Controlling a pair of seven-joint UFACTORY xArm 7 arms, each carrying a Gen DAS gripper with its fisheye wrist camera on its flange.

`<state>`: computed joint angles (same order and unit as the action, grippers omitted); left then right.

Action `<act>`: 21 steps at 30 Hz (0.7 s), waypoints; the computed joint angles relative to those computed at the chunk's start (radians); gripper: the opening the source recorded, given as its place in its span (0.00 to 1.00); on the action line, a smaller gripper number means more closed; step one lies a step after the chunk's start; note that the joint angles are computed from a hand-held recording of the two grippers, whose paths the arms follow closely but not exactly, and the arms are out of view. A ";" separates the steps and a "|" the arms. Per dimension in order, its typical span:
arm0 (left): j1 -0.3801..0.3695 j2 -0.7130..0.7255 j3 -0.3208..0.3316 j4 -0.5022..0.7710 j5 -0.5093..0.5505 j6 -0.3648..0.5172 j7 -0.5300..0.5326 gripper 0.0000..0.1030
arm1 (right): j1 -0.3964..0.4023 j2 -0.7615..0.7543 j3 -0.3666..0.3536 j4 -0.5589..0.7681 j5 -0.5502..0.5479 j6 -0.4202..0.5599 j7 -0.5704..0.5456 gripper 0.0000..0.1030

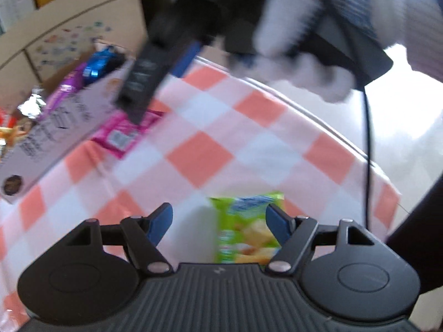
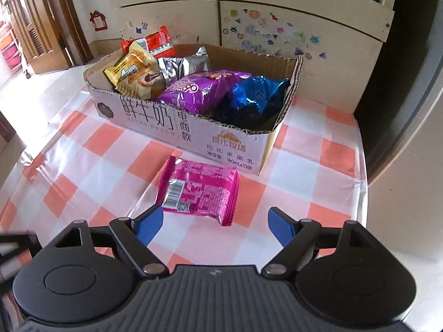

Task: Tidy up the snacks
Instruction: 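Move the left gripper to the green cracker packet while the right gripper approaches the pink packet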

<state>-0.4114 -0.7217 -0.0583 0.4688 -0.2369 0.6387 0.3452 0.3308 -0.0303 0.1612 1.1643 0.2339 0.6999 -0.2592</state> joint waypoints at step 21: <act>0.089 0.014 -0.057 -0.040 0.144 -0.040 -0.136 0.73 | 0.011 0.040 0.011 0.019 -0.030 -0.024 0.025 0.85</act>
<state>-0.3227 -0.7073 -0.1155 0.4292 -0.0926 0.5985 0.2090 0.3416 0.0096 0.1720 1.1834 0.2042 0.6763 -0.2338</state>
